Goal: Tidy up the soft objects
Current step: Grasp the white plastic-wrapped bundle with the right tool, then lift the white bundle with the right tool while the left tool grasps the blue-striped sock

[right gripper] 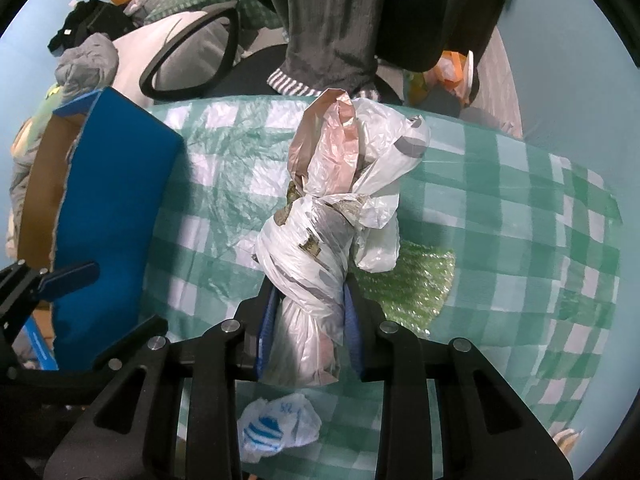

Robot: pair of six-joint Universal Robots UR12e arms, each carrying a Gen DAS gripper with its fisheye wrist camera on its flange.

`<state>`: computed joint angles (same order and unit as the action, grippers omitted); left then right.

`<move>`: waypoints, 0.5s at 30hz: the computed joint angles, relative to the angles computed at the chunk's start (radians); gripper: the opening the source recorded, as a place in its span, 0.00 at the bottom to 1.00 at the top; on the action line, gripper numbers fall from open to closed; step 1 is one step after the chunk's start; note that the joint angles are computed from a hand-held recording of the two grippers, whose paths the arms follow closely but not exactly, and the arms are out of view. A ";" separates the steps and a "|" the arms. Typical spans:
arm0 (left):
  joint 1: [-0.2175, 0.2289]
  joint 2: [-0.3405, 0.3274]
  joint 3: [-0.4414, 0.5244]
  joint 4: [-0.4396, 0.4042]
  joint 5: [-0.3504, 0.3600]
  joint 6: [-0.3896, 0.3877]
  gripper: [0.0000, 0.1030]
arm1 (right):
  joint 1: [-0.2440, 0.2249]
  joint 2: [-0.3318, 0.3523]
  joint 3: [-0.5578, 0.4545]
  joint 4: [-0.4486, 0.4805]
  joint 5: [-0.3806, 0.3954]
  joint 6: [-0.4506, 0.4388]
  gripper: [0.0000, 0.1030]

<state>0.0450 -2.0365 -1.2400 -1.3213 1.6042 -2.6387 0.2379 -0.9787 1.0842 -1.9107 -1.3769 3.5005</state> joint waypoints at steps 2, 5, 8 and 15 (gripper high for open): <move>0.003 0.008 -0.005 -0.001 -0.011 0.007 0.71 | 0.001 -0.014 0.018 -0.015 0.004 0.008 0.28; 0.006 0.019 -0.014 -0.005 -0.024 0.014 0.71 | 0.000 -0.033 0.042 -0.034 0.003 0.022 0.28; 0.008 0.030 -0.024 -0.011 -0.035 0.021 0.71 | -0.001 -0.050 0.063 -0.048 0.000 0.039 0.28; 0.008 0.053 -0.048 -0.022 -0.055 0.054 0.71 | -0.004 -0.102 0.126 -0.069 -0.022 0.070 0.28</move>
<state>0.0533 -1.9838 -1.2884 -1.3428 1.5491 -2.5852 0.2343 -1.0810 1.2103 -1.9793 -1.3985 3.5705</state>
